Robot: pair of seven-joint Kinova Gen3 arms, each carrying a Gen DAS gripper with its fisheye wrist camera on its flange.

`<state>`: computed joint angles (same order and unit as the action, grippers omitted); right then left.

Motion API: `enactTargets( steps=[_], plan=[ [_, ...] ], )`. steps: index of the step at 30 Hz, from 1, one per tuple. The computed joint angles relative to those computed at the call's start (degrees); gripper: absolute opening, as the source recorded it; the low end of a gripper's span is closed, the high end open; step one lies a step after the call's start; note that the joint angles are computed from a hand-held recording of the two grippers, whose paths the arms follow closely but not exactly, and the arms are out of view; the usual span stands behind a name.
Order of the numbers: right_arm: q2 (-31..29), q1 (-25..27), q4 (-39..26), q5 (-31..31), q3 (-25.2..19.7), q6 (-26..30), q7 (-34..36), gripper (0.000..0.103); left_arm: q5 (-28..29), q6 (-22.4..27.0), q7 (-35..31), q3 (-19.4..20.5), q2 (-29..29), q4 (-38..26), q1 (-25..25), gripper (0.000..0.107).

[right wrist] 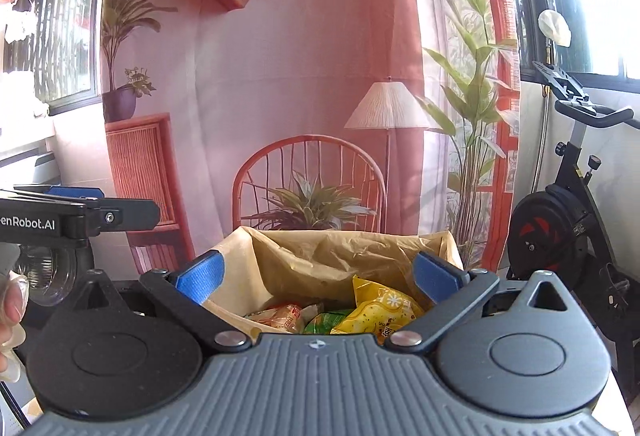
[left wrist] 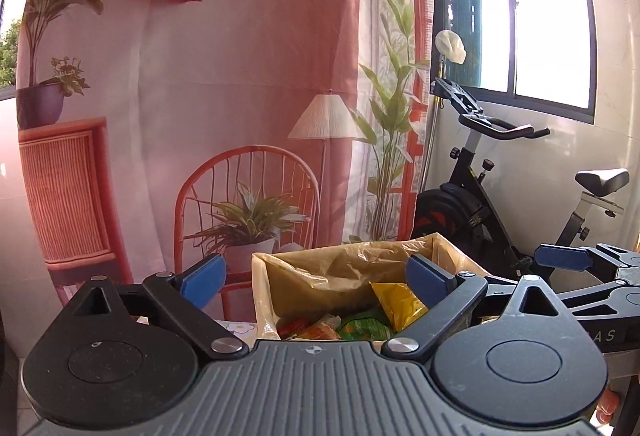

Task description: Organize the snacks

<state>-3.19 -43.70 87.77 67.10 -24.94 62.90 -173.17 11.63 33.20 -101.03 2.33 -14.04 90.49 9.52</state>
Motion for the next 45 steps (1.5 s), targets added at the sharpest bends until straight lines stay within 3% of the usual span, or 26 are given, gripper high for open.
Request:
enactTargets(
  steps=[4, 11, 27, 45],
  plan=[
    [-0.3, -1.1, -0.5, 1.5, -1.8, 3.4, -1.2, 0.103, 0.0, -0.4, 1.3, -0.1, -2.8, 2.1, -0.3, 0.098],
    [0.1, -4.4, -1.4, 3.5, -3.3, 9.0, -3.3, 0.103, -10.4, -0.4, 10.2, 7.4, -6.6, 3.8, -7.0, 0.098],
    [1.0, -9.4, -1.5, 4.7, -4.1, 16.1, -7.5, 0.103, -13.5, -1.3, 12.3, 6.8, -8.7, 5.7, -5.9, 0.098],
    [2.0, -11.7, -3.3, 6.1, -3.2, 17.0, -6.0, 0.103, -13.3, -1.3, 14.6, 6.9, -9.6, 6.2, -6.8, 0.098]
  ],
)
